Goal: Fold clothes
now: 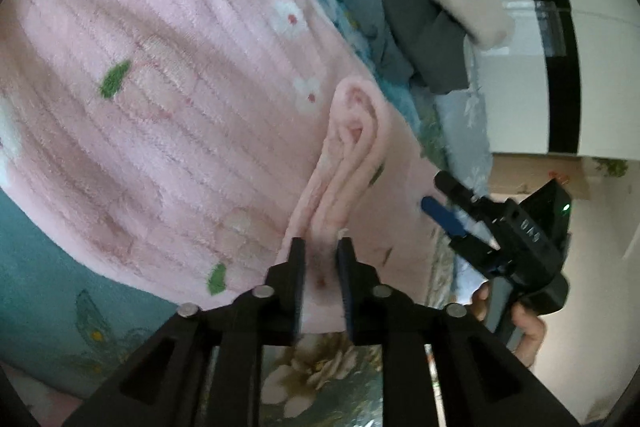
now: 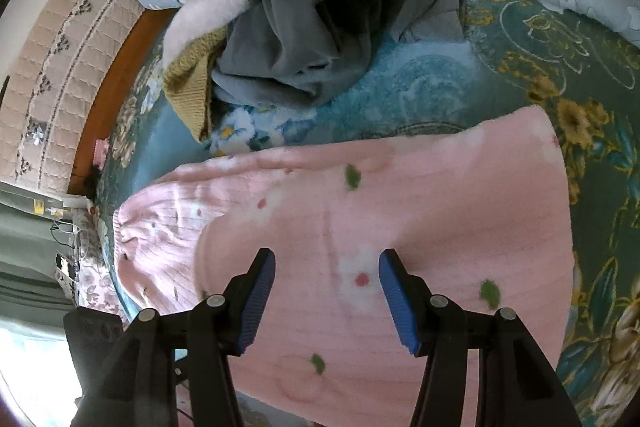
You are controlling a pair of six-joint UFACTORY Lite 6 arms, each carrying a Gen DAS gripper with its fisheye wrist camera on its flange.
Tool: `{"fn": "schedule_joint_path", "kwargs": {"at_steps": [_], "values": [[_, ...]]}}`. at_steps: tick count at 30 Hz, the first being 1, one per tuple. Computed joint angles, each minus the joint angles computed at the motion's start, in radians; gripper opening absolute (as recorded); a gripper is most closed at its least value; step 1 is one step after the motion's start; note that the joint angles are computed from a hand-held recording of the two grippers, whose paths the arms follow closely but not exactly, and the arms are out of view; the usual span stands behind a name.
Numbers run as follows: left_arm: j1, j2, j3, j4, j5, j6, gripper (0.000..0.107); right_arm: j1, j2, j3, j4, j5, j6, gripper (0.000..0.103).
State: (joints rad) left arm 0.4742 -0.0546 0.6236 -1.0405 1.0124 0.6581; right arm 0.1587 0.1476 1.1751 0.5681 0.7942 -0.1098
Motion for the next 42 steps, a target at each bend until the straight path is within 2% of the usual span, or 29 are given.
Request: {"fn": "schedule_joint_path", "kwargs": {"at_steps": [1,2,4,7,12,14,15,16,17,19,22,26,29,31,33,36,39,42], "values": [[0.002,-0.009,0.001,0.012,-0.001,-0.011,0.037,0.000,0.003,0.004,0.000,0.001,-0.001,0.058],[0.015,-0.022,-0.003,0.009,0.002,-0.006,0.041,-0.001,0.002,0.004,0.004,0.000,-0.006,0.058],[0.033,-0.041,-0.019,-0.002,0.001,0.002,0.059,0.001,0.004,0.001,0.006,-0.002,-0.008,0.058],[0.029,0.019,-0.016,-0.031,0.000,0.035,0.064,0.005,0.010,-0.004,0.007,-0.004,-0.007,0.058],[-0.062,0.131,0.018,-0.112,-0.028,0.071,0.064,-0.005,-0.002,0.003,0.001,-0.004,-0.008,0.058],[-0.109,0.130,0.025,-0.125,-0.043,0.050,0.062,-0.022,-0.013,0.006,-0.003,-0.003,-0.009,0.058],[-0.126,0.124,0.032,-0.120,-0.051,0.035,0.052,-0.035,-0.019,0.004,0.000,-0.002,-0.010,0.058],[-0.144,0.107,0.035,-0.102,-0.060,0.015,0.031,-0.045,-0.021,0.002,0.004,-0.001,-0.011,0.058],[-0.170,0.105,0.052,-0.075,-0.076,-0.013,0.021,-0.055,-0.022,0.000,0.008,0.000,-0.012,0.058],[-0.221,0.109,0.100,-0.023,-0.103,-0.067,0.015,-0.074,-0.029,-0.007,0.018,0.001,-0.016,0.058],[-0.340,0.136,0.281,0.111,-0.147,-0.179,0.013,-0.105,-0.061,-0.025,0.034,-0.006,-0.025,0.058],[-0.402,0.050,0.479,0.138,-0.078,-0.138,0.013,-0.173,-0.146,-0.038,0.099,-0.028,-0.063,0.058],[-0.379,-0.025,0.471,0.071,-0.073,-0.058,0.013,-0.208,-0.155,-0.014,0.118,-0.012,-0.073,0.058],[-0.311,-0.030,0.355,0.095,-0.093,-0.083,0.013,-0.199,-0.132,-0.012,0.105,-0.001,-0.061,0.058],[-0.224,0.010,0.246,0.152,-0.108,-0.126,0.013,-0.175,-0.110,-0.029,0.098,0.004,-0.050,0.058],[-0.132,0.093,0.130,0.097,-0.138,-0.054,0.013,-0.125,-0.093,-0.051,0.091,0.002,-0.048,0.058],[-0.103,0.070,0.106,0.036,-0.111,-0.009,0.013,-0.086,-0.082,-0.051,0.056,-0.004,-0.034,0.058],[-0.095,-0.004,0.132,0.055,-0.065,-0.006,0.013,-0.091,-0.084,-0.050,0.062,-0.001,-0.034,0.058]]}}
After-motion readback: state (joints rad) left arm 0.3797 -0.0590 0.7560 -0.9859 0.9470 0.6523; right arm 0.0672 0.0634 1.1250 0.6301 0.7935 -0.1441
